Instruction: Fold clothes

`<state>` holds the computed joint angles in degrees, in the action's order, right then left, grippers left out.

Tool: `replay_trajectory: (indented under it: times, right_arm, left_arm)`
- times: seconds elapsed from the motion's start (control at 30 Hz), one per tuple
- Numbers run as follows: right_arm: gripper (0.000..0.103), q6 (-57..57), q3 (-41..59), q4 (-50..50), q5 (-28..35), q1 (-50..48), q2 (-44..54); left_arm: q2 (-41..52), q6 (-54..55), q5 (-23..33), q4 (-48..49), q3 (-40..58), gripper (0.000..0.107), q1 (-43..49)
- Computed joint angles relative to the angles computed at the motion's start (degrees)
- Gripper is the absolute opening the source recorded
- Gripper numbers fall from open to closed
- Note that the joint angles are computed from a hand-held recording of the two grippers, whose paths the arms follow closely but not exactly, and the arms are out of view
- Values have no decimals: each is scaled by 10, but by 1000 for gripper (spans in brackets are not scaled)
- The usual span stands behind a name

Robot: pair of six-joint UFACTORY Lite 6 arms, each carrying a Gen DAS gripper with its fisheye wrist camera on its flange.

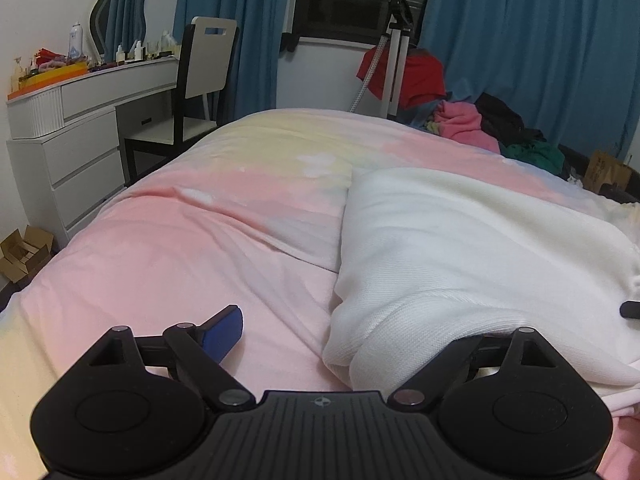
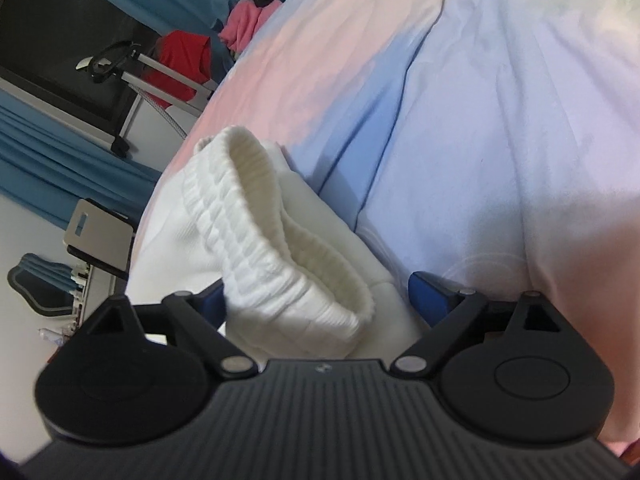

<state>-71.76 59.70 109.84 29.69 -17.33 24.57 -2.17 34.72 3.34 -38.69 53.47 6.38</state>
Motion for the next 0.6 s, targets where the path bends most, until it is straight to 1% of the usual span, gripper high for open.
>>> replay_trajectory:
  times: [0.03, 0.07, 0.13, 0.17, 0.2, 0.23, 0.27, 0.3, 0.37, 0.4, 0.43, 0.47, 0.5, 0.53, 0.57, 0.6]
  right_arm:
    - [95, 14, 6, -16, 16, -2, 5]
    - [96, 4, 4, -13, 30, -1, -1]
    - [96, -71, -17, 35, 57, 6, -29]
    - [96, -116, -33, 68, 82, 5, -43]
    - [96, -148, -48, 94, 111, 3, -56]
    - [96, -157, -50, 101, 116, 4, -56]
    - [96, -148, -44, 97, 102, 9, -50]
    - [96, -139, -37, 92, 88, 14, -44]
    - [95, -118, -22, 79, 62, 23, -31]
    - [91, -111, -14, 75, 41, 31, -22]
    - [75, -112, -8, 77, 4, 44, -19]
    - [68, -121, -12, 87, -19, 53, -26]
    - [65, -133, -19, 102, -32, 58, -37]
    - [60, -145, -26, 117, -44, 63, -47]
    - [54, -164, -37, 141, -44, 64, -58]
    - [52, -184, -49, 167, -38, 63, -70]
  left_arm:
    - [1, -17, 0, 16, 1, 90, 0]
    - [2, -37, 1, 34, 2, 90, 0]
    - [5, -73, 3, 66, 5, 90, 1]
    - [6, -94, 4, 85, 6, 90, 2]
    - [8, -93, 6, 79, 8, 90, 3]
    - [11, -67, 11, 50, 12, 90, 6]
    - [14, -39, 17, 19, 15, 90, 9]
    - [15, -31, 22, 11, 19, 90, 11]
    - [15, -73, 25, 62, 21, 90, 8]
    - [14, -80, 46, 71, 28, 89, 12]
    - [12, -66, 67, 62, 34, 89, 17]
    - [11, -62, 88, 61, 42, 89, 22]
    - [11, -51, 109, 54, 49, 89, 28]
    - [3, -22, 137, 23, 54, 89, 40]
    - [-8, 30, 166, -32, 53, 89, 56]
    - [-17, 75, 205, -80, 55, 90, 77]
